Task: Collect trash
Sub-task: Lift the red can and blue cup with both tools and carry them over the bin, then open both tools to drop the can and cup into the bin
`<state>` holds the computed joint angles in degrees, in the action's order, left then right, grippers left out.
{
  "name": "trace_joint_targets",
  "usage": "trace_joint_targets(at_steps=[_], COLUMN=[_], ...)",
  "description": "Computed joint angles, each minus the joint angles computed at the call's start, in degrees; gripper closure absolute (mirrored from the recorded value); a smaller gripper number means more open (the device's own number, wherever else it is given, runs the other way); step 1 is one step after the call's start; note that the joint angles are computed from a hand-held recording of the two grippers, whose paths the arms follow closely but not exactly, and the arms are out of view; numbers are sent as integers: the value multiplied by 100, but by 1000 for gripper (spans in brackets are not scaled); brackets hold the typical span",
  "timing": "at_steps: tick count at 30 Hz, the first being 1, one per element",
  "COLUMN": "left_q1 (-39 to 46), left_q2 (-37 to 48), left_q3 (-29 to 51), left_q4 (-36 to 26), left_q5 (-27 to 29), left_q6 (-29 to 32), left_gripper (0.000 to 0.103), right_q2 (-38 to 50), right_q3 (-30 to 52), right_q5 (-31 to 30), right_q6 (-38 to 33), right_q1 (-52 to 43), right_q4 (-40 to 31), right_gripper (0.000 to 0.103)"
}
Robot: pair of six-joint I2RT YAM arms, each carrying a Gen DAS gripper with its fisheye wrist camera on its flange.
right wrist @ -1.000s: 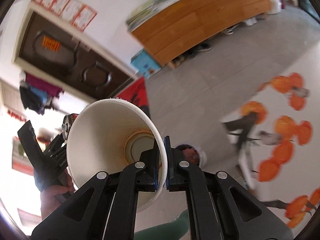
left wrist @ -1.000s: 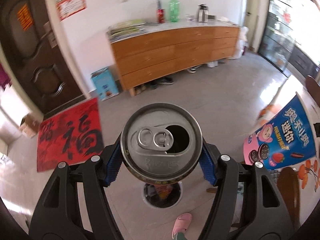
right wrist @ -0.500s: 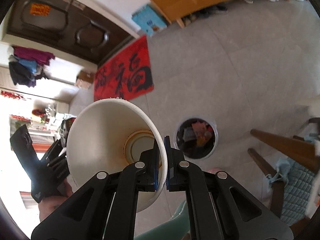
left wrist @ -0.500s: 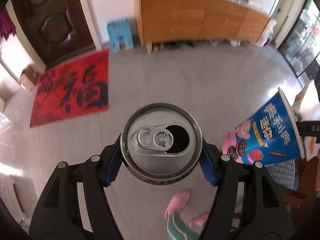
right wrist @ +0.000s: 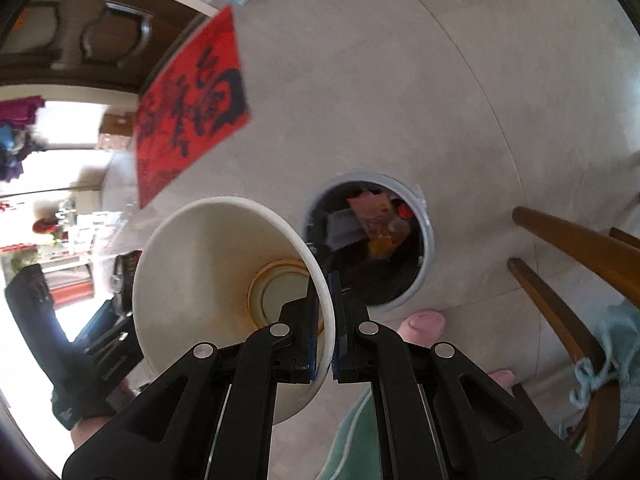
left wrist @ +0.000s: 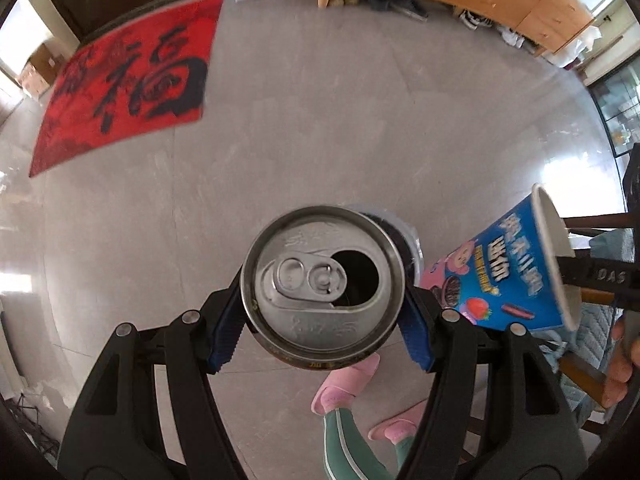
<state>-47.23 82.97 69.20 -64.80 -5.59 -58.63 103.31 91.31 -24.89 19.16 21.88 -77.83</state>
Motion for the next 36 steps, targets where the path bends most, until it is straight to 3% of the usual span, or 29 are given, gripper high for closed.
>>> trace_joint_targets(at_steps=[8, 16, 19, 22, 25, 28, 36], left_q1=[174, 86, 80, 23, 45, -17, -57], left_q2=[837, 1974, 2328, 2944, 2874, 2510, 1674], left_q3=[-1566, -1964, -1942, -1642, -1887, -2233, -2462], left_q4=[2232, 3530, 3772, 3531, 3652, 3714, 3352], left_q5=[479, 709, 776, 857, 966, 1055, 999], left_q6=[416, 686, 803, 1124, 792, 452, 317], left_gripper=[39, 39, 38, 28, 26, 24, 24], right_q2=[626, 1346, 1626, 1716, 1488, 1130, 531], right_q3=[-2125, -3004, -3095, -3185, -3273, -3385, -3212], right_q5=[304, 496, 576, 667, 621, 684, 490], right_q6=[-112, -17, -27, -59, -7, 45, 214], right_q1=[143, 240, 283, 276, 242, 92, -294], right_q4=[2280, 3689, 4021, 4107, 4072, 4023, 3626], right_gripper=[97, 97, 93, 69, 68, 61, 61])
